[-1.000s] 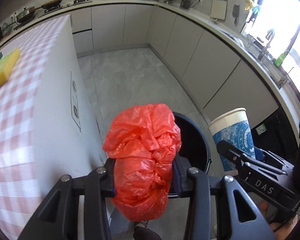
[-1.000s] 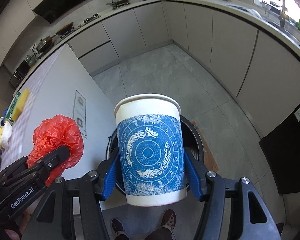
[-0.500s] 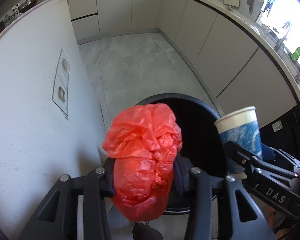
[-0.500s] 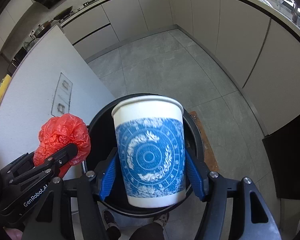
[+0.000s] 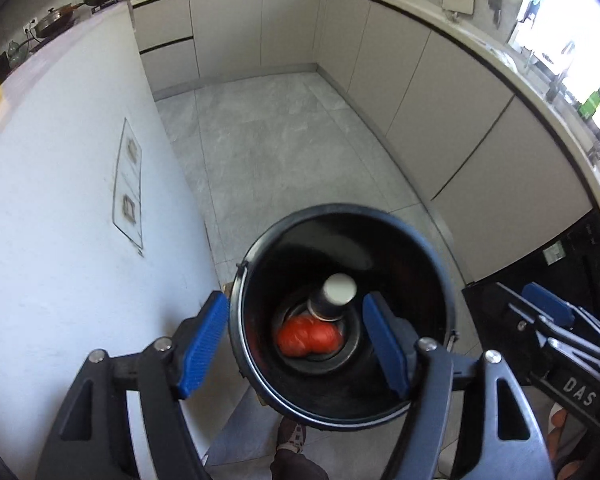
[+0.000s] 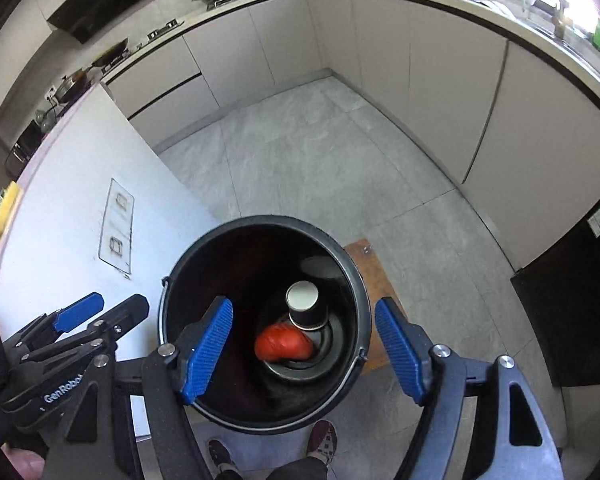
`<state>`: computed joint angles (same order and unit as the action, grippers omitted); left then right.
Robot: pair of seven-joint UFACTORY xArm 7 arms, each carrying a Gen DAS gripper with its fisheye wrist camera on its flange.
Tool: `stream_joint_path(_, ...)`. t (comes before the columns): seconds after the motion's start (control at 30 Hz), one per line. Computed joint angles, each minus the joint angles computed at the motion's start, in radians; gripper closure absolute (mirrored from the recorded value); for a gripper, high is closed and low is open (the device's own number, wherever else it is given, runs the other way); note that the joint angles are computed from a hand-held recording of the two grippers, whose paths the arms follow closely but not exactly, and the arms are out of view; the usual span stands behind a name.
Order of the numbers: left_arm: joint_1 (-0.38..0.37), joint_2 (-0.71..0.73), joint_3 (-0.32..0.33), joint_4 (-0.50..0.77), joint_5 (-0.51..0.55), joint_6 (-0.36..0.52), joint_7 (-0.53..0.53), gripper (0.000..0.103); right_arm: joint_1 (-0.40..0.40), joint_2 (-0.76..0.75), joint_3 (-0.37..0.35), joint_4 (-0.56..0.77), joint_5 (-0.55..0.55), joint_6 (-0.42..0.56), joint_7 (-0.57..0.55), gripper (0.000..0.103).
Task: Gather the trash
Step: 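Open the left tool over the bin while the right tool releases the paper cup, then move both open tools back to the table items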
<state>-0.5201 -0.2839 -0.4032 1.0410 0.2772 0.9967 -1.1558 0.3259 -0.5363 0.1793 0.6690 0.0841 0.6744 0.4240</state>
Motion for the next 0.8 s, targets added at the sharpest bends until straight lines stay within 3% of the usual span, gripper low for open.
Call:
stream_joint_path(0.37, 0.011, -0.154, -0.021, 0.078, -0.044, 0.105, 0.081, 0.031, -0.004, -0.116, 0.047, 0.089, -0.018, 0.118, 0.092, 0.027)
stream_joint_path(0.53, 0.034, -0.252, -0.007, 0.033, -0.096, 0.090, 0.141, 0.031, 0.001, -0.145, 0.091, 0.142, -0.029, 0.157, 0.155, 0.027)
stream_joint_path(0.8, 0.093, -0.463, 0.015, -0.037, -0.157, 0.176, 0.253, 0.031, 0.029, -0.088, 0.207, 0.283, -0.073, 0.184, 0.285, 0.027)
